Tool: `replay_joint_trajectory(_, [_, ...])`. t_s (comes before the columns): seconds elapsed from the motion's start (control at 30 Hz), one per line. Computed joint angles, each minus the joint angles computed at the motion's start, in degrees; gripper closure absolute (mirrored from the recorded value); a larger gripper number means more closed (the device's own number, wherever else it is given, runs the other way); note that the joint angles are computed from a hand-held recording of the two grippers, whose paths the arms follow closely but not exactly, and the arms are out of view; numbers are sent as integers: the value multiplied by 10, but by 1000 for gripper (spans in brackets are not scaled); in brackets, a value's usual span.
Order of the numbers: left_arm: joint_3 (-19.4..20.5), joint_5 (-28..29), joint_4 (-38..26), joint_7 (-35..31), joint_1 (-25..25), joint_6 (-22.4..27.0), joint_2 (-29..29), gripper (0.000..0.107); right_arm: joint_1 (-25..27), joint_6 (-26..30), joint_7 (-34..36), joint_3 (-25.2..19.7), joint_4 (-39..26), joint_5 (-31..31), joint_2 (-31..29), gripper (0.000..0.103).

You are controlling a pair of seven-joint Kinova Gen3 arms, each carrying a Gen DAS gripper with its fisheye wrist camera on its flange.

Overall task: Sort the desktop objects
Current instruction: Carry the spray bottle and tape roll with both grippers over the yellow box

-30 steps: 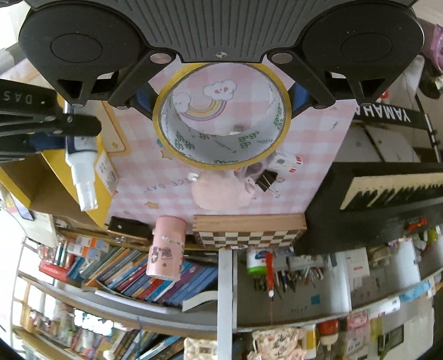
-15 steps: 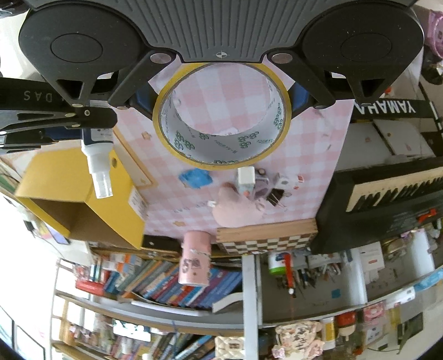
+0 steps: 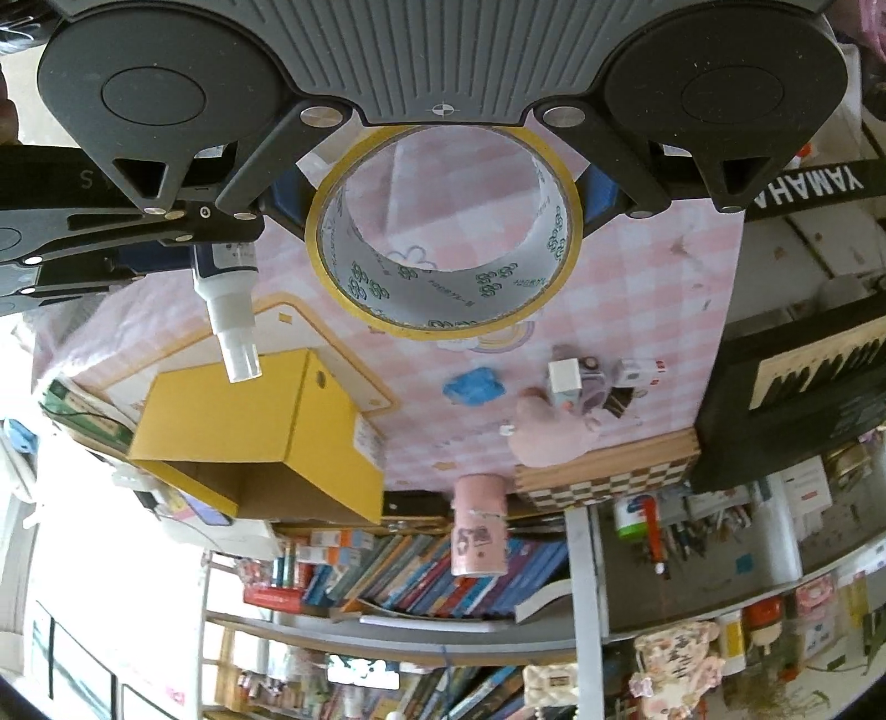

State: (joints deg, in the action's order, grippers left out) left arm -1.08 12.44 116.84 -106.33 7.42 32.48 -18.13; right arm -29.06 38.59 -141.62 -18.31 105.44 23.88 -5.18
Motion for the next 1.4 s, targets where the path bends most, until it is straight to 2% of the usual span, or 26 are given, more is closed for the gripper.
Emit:
replay_joint_trajectory(0.33, [-24, 48, -1, -66, 42, 11, 6, 15, 6, 42, -79, -26, 21, 30, -26, 73])
replay_joint_trajectory(0.73, [-22, 116, -15, -153, 63, 15, 33, 15, 23, 89, -146, -46, 36, 59, -50, 73])
replay_joint_trajectory(0.93, [-12, 139, -20, -180, 63, 12, 43, 15, 32, 104, -156, -48, 39, 61, -61, 73])
replay_joint_trajectory(1.4, [19, 145, -37, -182, 63, 6, 66, 15, 60, 106, -137, -39, 50, 42, -78, 73])
